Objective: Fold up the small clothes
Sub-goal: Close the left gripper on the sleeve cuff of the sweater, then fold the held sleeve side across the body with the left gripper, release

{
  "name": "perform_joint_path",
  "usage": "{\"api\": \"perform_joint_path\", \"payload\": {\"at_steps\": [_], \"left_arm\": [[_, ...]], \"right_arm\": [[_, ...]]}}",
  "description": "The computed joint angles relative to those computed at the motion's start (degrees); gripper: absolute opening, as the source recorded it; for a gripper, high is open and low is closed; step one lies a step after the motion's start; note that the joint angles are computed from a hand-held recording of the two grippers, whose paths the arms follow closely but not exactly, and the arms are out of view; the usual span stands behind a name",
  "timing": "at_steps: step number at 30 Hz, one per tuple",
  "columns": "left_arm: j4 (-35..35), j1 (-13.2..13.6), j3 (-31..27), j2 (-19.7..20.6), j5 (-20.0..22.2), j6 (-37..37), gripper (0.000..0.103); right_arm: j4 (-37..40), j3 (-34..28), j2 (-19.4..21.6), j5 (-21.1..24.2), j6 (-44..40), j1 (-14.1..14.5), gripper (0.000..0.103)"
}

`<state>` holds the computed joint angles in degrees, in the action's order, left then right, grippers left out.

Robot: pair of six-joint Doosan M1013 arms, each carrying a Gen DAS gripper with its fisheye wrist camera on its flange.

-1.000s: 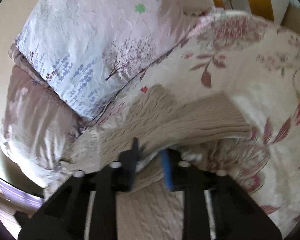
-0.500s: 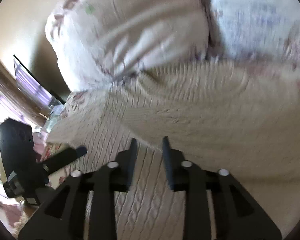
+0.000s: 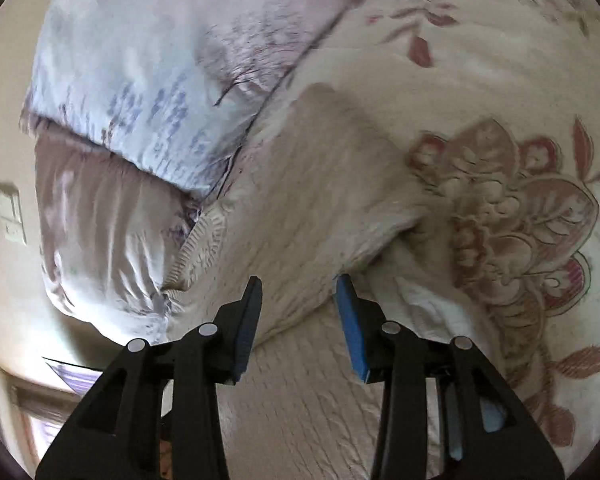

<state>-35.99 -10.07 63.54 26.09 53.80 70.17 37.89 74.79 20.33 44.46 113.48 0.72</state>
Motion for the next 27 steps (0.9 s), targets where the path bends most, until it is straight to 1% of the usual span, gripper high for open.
{"api": "perform_joint_path", "payload": {"at_steps": [1,2,5,8,9,12,15,17,19,20,22,23,24,25,27], "left_arm": [[0.86,-0.05,-0.47,0.26,0.0,-0.8,0.042],[1.55,-0.09,-0.93,0.52,0.25,-1.39,0.033],[2.92,-0.09,-2.34,1.52,1.36,-2.75,0.019],[4.22,-0.18,-2.61,1.77,1.57,-2.41,0.01],[4.69,-0.26,-2.71,1.83,1.54,-2.18,0.009],[6.15,-0.56,-3.48,2.15,1.19,-1.71,0.008],[6.39,-0.4,-3.92,1.85,-0.24,-0.18,0.007],[6.6,-0.14,-3.9,1.36,-1.58,0.72,0.007],[9.44,-0.04,-3.67,0.79,-2.69,-0.16,0.007],[9.76,0.09,-3.57,0.7,-2.67,-0.23,0.007],[9.53,0.59,-3.52,0.88,-1.7,-0.66,0.007],[9.44,0.78,-3.42,0.97,-1.18,-0.78,0.007],[10.02,0.82,-3.51,1.18,-0.45,-1.14,0.007],[10.37,0.87,-3.14,1.07,-0.2,-1.1,0.007],[11.17,0.74,-3.0,1.18,0.65,-1.32,0.008]], "right_arm": [[0.77,-0.07,0.17,0.19,-0.06,-0.18,0.041],[1.13,-0.06,0.32,-0.06,0.18,-0.27,0.041],[-0.51,0.3,-0.03,-0.92,2.74,-0.25,0.041],[-2.78,0.61,-0.66,-1.5,3.91,-0.17,0.041],[-4.3,0.28,-0.49,-1.27,4.94,-0.03,0.041],[-4.69,0.85,-0.47,-1.65,6.04,-0.24,0.041],[-5.87,1.4,-0.58,-4.89,7.1,0.0,0.04],[-7.96,1.57,-0.76,-6.6,8.48,0.38,0.04],[-8.73,1.78,-0.92,-7.21,8.88,0.54,0.04],[-7.9,2.0,-0.96,-7.41,8.21,0.51,0.039],[-7.81,2.23,-0.96,-7.42,8.14,0.58,0.035],[-9.03,2.23,-0.93,-7.58,8.85,0.79,0.031],[-10.92,2.09,-0.83,-7.53,9.84,1.09,0.017],[-12.43,1.99,-0.78,-7.55,10.59,1.33,0.012],[-17.29,2.07,-0.89,-8.17,13.18,2.14,0.008]]}}
